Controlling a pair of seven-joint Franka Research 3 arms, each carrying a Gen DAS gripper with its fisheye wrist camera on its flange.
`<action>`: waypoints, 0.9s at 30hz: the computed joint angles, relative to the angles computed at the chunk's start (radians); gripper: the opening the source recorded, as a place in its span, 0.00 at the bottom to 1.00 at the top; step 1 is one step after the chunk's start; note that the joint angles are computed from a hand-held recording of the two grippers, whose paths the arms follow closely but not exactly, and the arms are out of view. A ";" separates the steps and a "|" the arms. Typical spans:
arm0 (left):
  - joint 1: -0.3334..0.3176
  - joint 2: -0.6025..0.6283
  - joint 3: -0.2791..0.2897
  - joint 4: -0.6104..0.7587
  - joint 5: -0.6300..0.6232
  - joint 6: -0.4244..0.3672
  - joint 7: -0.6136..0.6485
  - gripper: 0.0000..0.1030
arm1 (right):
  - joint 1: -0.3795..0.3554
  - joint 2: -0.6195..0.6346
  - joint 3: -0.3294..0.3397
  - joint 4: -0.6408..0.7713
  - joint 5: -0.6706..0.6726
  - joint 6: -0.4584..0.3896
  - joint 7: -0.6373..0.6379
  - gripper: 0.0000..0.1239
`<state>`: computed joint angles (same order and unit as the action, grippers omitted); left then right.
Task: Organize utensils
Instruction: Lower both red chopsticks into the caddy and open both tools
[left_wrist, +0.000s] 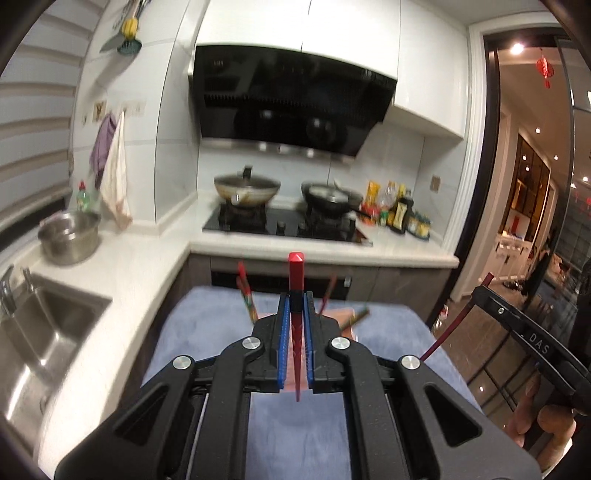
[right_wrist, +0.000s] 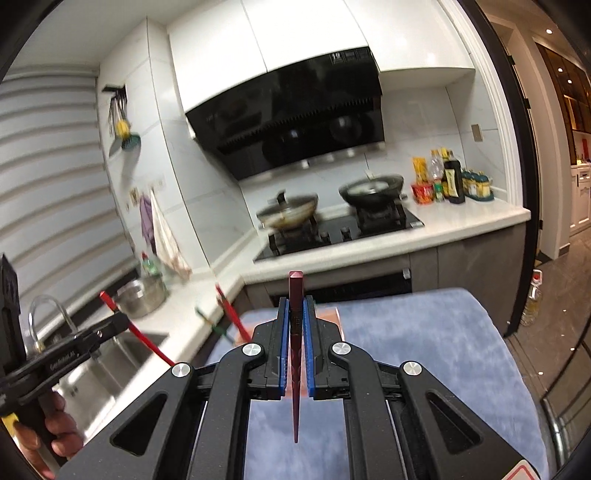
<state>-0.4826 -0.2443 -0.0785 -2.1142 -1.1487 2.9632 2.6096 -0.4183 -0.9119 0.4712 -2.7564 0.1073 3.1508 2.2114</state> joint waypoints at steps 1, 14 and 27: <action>-0.003 0.016 0.002 0.027 -0.008 0.005 0.006 0.07 | -0.013 0.032 -0.005 0.021 -0.002 0.031 -0.003 0.06; 0.108 0.264 -0.126 0.304 0.044 0.079 -0.018 0.07 | -0.281 0.312 0.167 0.273 0.086 0.178 -0.100 0.06; 0.215 0.407 -0.242 0.366 0.318 0.083 -0.241 0.07 | -0.441 0.480 0.342 0.352 0.121 0.162 -0.179 0.06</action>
